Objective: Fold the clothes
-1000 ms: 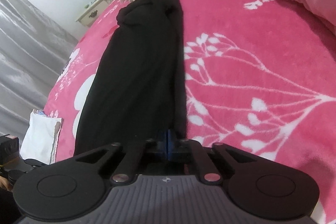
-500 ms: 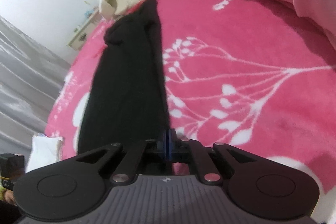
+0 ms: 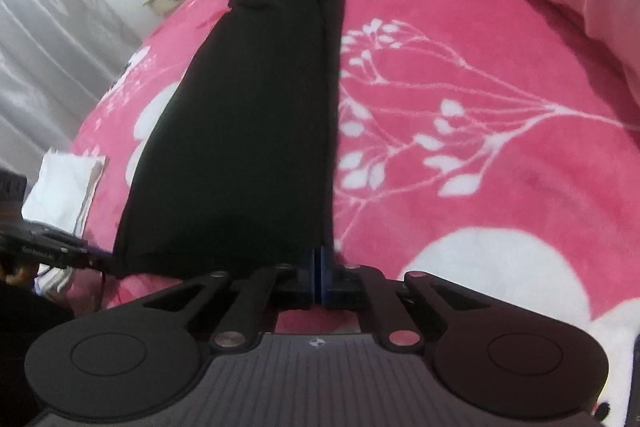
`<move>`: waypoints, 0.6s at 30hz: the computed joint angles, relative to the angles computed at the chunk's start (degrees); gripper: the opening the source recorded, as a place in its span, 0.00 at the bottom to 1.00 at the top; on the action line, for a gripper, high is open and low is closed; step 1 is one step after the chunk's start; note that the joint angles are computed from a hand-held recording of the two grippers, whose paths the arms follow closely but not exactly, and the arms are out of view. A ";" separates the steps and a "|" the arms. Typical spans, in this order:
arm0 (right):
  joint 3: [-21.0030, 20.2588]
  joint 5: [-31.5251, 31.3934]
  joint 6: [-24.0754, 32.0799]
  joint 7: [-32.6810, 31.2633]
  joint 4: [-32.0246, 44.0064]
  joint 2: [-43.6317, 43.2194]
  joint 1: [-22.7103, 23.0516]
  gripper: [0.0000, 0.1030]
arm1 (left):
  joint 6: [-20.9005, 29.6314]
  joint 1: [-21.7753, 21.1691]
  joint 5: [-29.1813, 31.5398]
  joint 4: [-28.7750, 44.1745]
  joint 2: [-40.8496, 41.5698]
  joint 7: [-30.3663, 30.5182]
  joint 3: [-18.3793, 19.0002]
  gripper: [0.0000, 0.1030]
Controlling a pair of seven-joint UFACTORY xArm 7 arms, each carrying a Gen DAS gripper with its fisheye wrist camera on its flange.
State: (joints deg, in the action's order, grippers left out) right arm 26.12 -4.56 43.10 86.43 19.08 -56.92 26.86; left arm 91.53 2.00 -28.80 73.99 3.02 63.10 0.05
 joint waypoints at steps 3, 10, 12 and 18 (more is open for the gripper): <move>-0.65 1.40 -1.75 2.88 -2.49 -4.80 0.28 0.09 | 2.04 0.34 -0.25 1.99 1.60 -1.01 0.11 0.10; -3.60 3.33 -8.55 3.64 -6.32 -5.59 0.16 0.29 | 3.51 0.67 -0.24 3.41 3.02 -2.04 -0.50 0.15; -3.85 4.18 -10.67 3.60 -6.61 -3.82 0.33 0.32 | 4.19 0.79 -0.40 3.83 3.39 -2.63 -0.49 0.19; -1.76 5.77 -15.12 9.26 -9.11 -4.88 0.72 0.34 | 3.93 1.42 -1.85 2.98 3.71 -6.14 -0.36 0.20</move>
State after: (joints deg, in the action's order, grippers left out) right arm 24.36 1.22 27.98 95.69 9.96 -61.80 27.58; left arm 95.45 3.41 -30.66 76.98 6.73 56.96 -0.31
